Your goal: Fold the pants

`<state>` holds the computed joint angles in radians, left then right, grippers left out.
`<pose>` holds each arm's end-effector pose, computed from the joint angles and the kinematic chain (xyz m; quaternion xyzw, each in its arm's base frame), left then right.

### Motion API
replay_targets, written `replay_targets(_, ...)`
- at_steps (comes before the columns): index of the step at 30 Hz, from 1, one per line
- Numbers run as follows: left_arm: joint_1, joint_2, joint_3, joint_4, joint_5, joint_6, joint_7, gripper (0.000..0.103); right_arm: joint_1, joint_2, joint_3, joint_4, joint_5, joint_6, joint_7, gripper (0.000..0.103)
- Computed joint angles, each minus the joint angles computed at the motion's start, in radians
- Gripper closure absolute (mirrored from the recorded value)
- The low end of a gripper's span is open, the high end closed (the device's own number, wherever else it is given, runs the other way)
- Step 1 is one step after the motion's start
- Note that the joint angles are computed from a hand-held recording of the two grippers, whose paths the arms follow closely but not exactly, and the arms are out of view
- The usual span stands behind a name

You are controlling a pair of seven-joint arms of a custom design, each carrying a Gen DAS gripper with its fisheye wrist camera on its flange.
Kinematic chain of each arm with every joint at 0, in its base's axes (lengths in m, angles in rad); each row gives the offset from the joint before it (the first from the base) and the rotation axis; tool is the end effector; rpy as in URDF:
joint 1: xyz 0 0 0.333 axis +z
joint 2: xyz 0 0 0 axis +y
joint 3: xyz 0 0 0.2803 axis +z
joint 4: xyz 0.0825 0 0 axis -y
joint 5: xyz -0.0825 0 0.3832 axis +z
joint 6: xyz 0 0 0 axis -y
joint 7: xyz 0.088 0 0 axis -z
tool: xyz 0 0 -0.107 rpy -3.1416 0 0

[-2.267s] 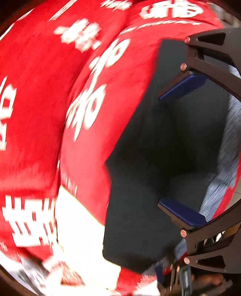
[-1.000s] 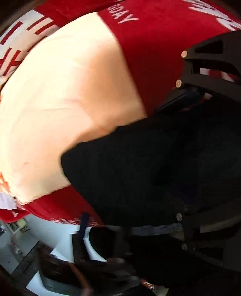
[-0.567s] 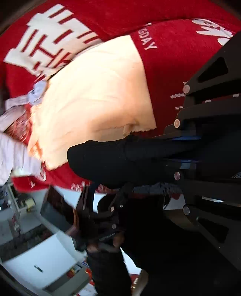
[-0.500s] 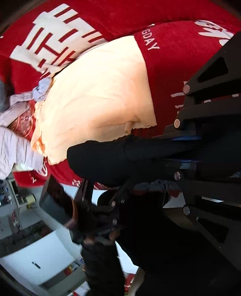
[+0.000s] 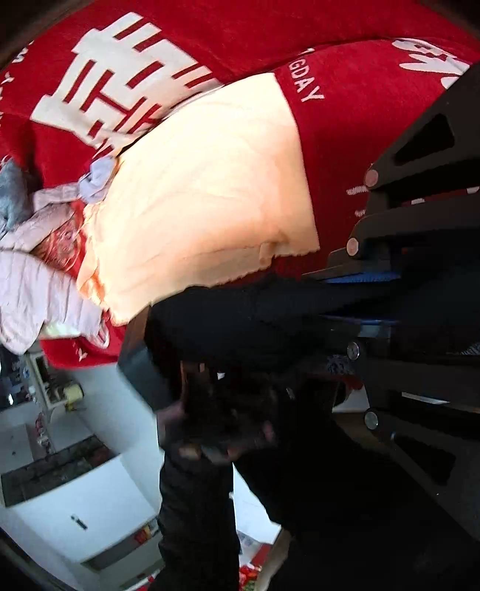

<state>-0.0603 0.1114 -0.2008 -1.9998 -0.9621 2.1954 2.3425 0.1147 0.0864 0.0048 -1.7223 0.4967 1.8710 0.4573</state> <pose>0.5617 -0.1780 0.3917 0.4801 -0.7817 0.3601 0.1696 0.5863 0.1069 0.5027 -0.9440 0.2273 0.0385 0.2359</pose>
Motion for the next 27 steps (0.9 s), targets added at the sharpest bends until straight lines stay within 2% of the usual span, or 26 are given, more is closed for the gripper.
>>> replay_targets(1,-0.012,0.001,-0.001,0.002,0.044,0.023,-0.041,0.039,0.004,0.007,0.002,0.000,-0.012,0.022,0.016,0.087)
replay_targets(2,-0.021,0.003,-0.002,0.004,0.093,0.043,-0.083,0.055,0.011,0.024,0.003,0.007,-0.037,0.049,0.052,0.087)
replay_targets(3,-0.025,0.007,-0.005,0.008,0.117,0.048,-0.117,0.057,0.018,0.040,0.004,0.018,-0.069,0.072,0.094,0.085)
replay_targets(5,-0.029,0.007,-0.008,0.013,0.170,0.053,-0.184,0.067,0.025,0.048,0.002,0.025,-0.119,0.107,0.165,0.082)
replay_targets(8,-0.049,-0.003,-0.017,0.008,0.267,0.078,-0.275,0.069,0.016,0.010,-0.010,0.008,-0.175,0.118,0.220,0.080)
replay_targets(9,-0.055,-0.003,-0.020,0.016,0.285,0.082,-0.296,0.070,0.007,-0.020,-0.015,-0.014,-0.185,0.105,0.204,0.072)
replay_targets(10,-0.059,0.002,-0.022,0.032,0.301,0.082,-0.314,0.071,-0.002,-0.061,-0.022,-0.052,-0.209,0.095,0.175,0.056)
replay_targets(12,-0.063,-0.007,-0.025,0.035,0.327,0.086,-0.330,0.071,-0.014,-0.153,-0.031,-0.154,-0.289,0.098,0.113,0.035)
replay_targets(15,-0.064,-0.013,-0.039,0.052,0.385,0.080,-0.375,0.071,-0.037,-0.225,-0.040,-0.256,-0.379,0.079,0.098,0.035)
replay_targets(16,-0.089,-0.028,-0.023,0.044,0.399,0.095,-0.401,0.071,-0.042,-0.235,-0.038,-0.283,-0.403,0.090,0.108,0.035)
replay_targets(17,-0.079,-0.078,-0.003,0.001,0.395,0.053,-0.366,0.071,-0.045,-0.244,-0.036,-0.311,-0.417,0.116,0.114,0.035)
replay_targets(21,-0.089,-0.117,-0.007,-0.014,0.432,0.053,-0.406,0.072,-0.042,-0.199,-0.027,-0.359,-0.415,0.204,0.172,0.035)
replay_targets(22,-0.096,-0.130,-0.006,-0.014,0.443,0.051,-0.416,0.073,-0.039,-0.186,-0.017,-0.380,-0.459,0.243,0.198,0.032)
replay_targets(24,-0.107,-0.150,-0.001,-0.018,0.454,0.051,-0.425,0.073,-0.033,-0.193,-0.024,-0.418,-0.430,0.343,0.161,0.016)
replay_targets(27,-0.123,-0.162,0.004,-0.005,0.454,0.048,-0.441,0.074,-0.040,-0.130,-0.034,-0.342,-0.411,0.288,0.202,0.008)
